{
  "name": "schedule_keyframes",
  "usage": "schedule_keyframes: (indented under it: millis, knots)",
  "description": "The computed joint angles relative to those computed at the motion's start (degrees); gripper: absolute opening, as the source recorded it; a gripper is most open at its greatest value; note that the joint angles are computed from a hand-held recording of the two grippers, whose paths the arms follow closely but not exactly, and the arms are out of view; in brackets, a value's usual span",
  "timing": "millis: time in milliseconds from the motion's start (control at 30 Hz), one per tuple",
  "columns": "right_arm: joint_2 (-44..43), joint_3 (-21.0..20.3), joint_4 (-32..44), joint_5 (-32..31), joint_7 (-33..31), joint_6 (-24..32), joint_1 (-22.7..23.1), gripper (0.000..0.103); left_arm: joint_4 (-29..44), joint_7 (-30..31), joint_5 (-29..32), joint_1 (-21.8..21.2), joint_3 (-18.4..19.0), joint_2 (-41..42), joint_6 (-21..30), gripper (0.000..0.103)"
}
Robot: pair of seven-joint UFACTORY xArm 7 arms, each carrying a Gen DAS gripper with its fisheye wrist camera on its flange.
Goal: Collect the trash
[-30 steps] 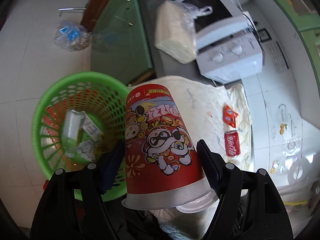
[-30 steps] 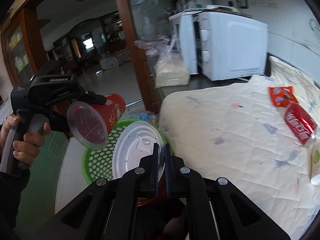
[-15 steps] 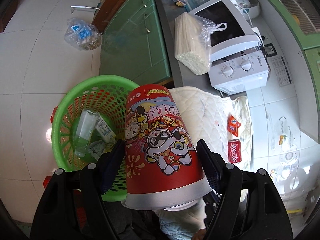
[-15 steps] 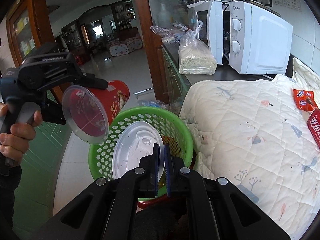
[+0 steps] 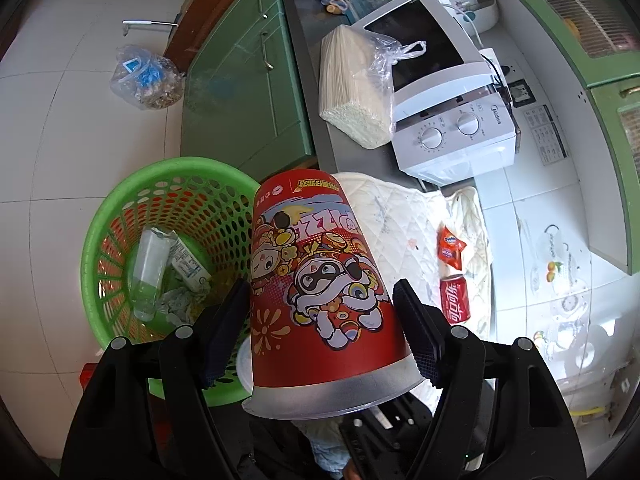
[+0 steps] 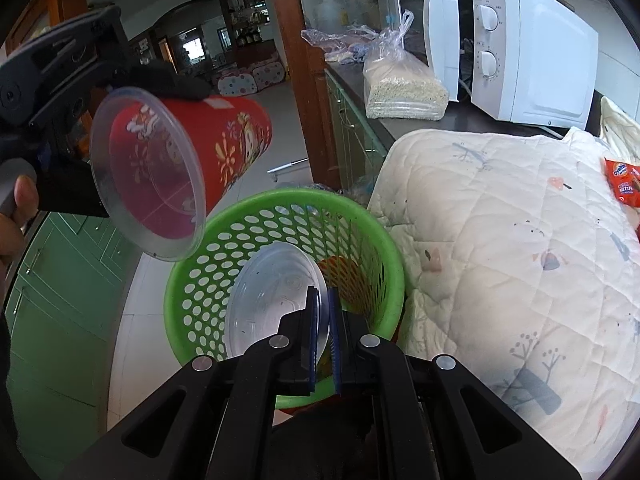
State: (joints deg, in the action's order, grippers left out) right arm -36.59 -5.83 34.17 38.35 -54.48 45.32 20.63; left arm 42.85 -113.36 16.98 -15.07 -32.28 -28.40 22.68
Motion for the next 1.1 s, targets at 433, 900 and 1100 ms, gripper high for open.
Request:
schedule_keyframes:
  millis: [433,900,1100]
  knots:
    - [1.6,-0.5,1.0,2.9,-2.5,3.5,-0.9,0.013,2.3,-0.3,2.6,1.6,-0.8,3.2,-2.7,0.072]
    - [-1.0,-4.3,3.3,2.5,-3.9,5.7,-5.2,0.02,11.4,-4.6,15.9,6.3,-4.3,12.6,-5.8,0.072]
    - [-0.3,-7.4,5.7,1.9,-4.9,4.6,-8.6,0.023,24.7,-11.4,36.4,8.6,-7.9,25.8,-4.0,0.072]
